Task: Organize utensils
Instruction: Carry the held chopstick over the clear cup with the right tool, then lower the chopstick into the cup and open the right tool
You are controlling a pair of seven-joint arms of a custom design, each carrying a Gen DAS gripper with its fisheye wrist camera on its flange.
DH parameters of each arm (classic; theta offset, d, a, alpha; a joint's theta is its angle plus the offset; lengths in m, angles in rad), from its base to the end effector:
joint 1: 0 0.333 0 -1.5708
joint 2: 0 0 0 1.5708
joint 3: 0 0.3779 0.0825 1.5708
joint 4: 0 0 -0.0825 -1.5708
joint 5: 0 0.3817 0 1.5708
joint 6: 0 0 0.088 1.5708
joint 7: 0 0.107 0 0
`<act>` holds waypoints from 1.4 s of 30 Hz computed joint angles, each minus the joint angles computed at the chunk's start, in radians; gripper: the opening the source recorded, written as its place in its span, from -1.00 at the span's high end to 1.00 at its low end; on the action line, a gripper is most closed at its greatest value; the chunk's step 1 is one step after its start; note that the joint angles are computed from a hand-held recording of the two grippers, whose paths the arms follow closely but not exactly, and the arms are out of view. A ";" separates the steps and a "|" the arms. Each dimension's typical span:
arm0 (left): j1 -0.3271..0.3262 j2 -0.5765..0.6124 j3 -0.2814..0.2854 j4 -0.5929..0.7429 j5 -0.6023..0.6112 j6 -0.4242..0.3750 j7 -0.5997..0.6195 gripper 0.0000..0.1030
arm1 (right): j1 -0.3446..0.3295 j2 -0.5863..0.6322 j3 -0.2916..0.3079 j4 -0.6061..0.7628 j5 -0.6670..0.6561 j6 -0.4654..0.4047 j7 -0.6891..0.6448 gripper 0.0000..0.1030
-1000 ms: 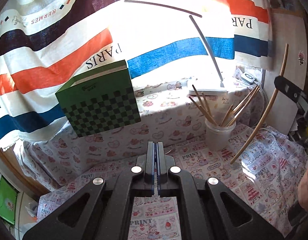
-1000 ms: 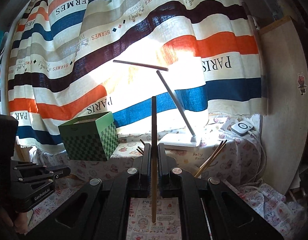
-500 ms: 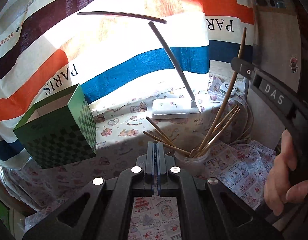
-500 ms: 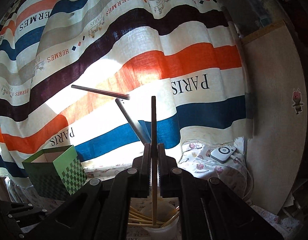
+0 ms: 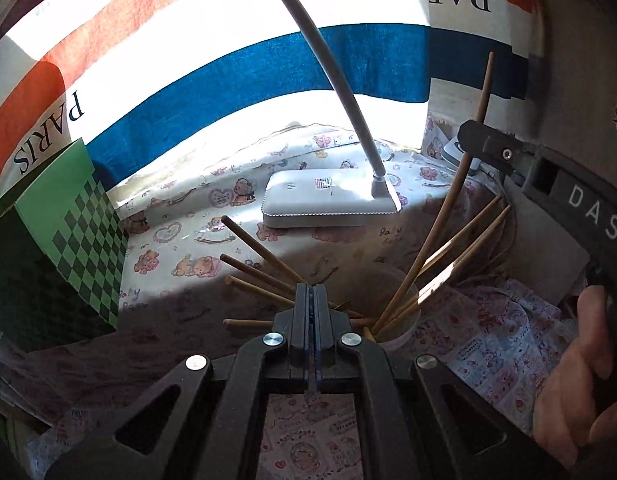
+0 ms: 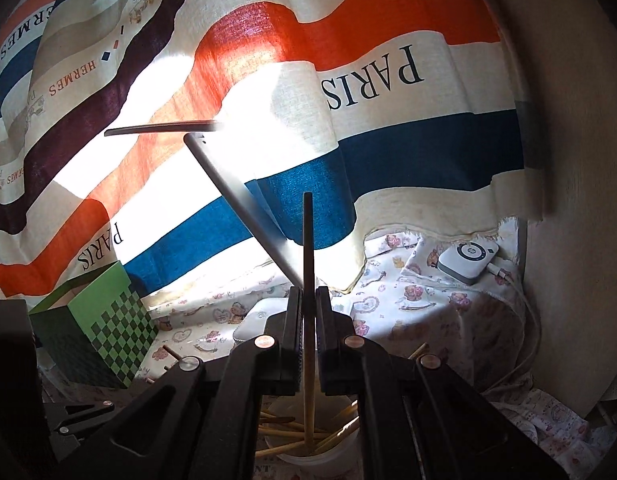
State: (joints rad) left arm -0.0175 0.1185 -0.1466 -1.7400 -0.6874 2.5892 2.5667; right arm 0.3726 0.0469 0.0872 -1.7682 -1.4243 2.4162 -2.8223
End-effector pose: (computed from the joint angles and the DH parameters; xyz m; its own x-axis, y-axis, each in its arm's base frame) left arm 0.6455 -0.0887 0.6448 -0.6166 -0.7850 -0.0592 -0.4628 0.4223 -0.7794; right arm 0.5626 0.2713 0.6602 -0.3465 -0.9035 -0.2524 -0.1812 0.3284 -0.9270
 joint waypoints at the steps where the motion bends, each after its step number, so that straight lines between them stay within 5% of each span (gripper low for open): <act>1: 0.003 0.011 -0.003 0.012 -0.014 -0.012 0.006 0.99 | -0.006 0.002 -0.004 -0.001 0.015 0.017 -0.004 0.87; 10: 0.033 -0.004 -0.019 0.004 -0.208 -0.027 0.167 0.97 | -0.034 0.019 -0.025 -0.009 0.108 0.126 -0.056 0.87; 20: 0.058 -0.063 0.008 -0.024 -0.544 0.055 0.428 0.09 | -0.043 0.017 -0.031 -0.013 0.161 0.190 -0.113 0.86; 22: 0.067 -0.075 0.021 -0.032 -0.636 0.065 0.506 -0.23 | -0.037 0.016 -0.027 -0.008 0.155 0.173 -0.131 0.74; 25: 0.086 -0.089 0.045 -0.040 -0.783 0.045 0.619 -0.74 | -0.025 0.012 -0.018 0.000 0.148 0.147 -0.166 0.09; 31: 0.102 -0.113 0.074 -0.058 -0.927 0.088 0.832 -0.95 | 0.014 -0.001 0.005 0.015 0.046 0.106 -0.115 -0.23; 35: 0.124 -0.132 0.100 -0.081 -0.934 0.044 0.841 -0.99 | 0.038 -0.021 0.029 -0.004 -0.061 0.118 -0.051 -0.65; 38: 0.134 -0.148 0.111 -0.104 -0.946 0.046 0.862 -0.99 | 0.063 -0.033 0.053 -0.021 -0.126 0.078 -0.020 -0.68; 42: 0.151 -0.189 0.137 -0.167 -1.008 0.012 0.942 -0.99 | 0.088 -0.055 0.076 -0.054 -0.206 0.030 0.030 -1.00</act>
State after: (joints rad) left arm 0.1336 -0.0710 -0.0097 -1.9073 -1.6954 2.6013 3.5084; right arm 0.4602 -0.0085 0.1631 -1.8221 -1.6307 2.4458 -2.7923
